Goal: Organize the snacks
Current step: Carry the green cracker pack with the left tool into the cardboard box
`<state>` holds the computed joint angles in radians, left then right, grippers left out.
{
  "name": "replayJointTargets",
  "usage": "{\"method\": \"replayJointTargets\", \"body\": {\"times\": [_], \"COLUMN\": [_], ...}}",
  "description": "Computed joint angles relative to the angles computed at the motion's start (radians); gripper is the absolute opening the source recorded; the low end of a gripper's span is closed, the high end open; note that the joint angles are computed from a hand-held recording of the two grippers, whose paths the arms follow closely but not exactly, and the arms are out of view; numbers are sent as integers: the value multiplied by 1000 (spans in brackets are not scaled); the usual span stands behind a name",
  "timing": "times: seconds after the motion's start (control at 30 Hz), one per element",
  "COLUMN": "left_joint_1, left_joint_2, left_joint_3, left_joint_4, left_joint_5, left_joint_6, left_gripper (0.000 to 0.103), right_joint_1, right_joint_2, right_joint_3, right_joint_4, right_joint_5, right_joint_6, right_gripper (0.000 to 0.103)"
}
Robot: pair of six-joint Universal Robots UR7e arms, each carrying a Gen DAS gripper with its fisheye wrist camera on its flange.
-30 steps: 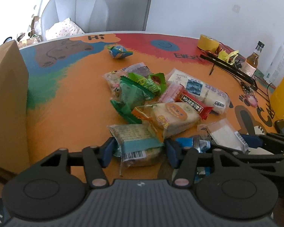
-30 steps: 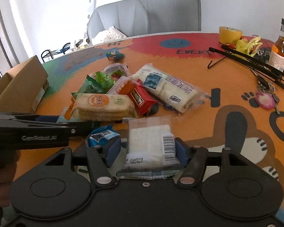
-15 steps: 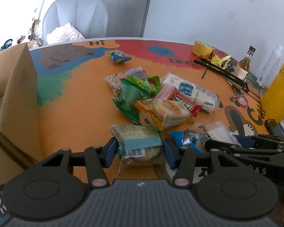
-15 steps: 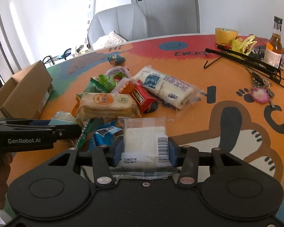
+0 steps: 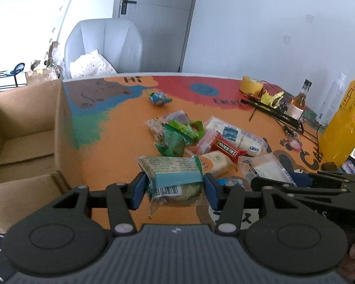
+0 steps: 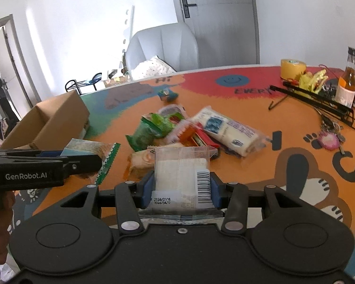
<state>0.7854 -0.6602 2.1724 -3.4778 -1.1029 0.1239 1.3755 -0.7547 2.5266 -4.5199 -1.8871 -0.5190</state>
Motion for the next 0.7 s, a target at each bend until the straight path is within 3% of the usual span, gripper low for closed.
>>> {"method": "replayJointTargets", "body": {"times": [0.7], "left_joint_1": [0], "left_joint_2": [-116], "left_joint_3": [67], "left_joint_4": [-98], "left_joint_5": [54], "left_joint_6": [37], "left_gripper": [51], "right_joint_1": [139], "right_joint_2": [-1], "right_joint_3": [-75], "right_joint_4": [77], "right_joint_5": [-16], "right_joint_6": [-40], "right_gripper": [45]}}
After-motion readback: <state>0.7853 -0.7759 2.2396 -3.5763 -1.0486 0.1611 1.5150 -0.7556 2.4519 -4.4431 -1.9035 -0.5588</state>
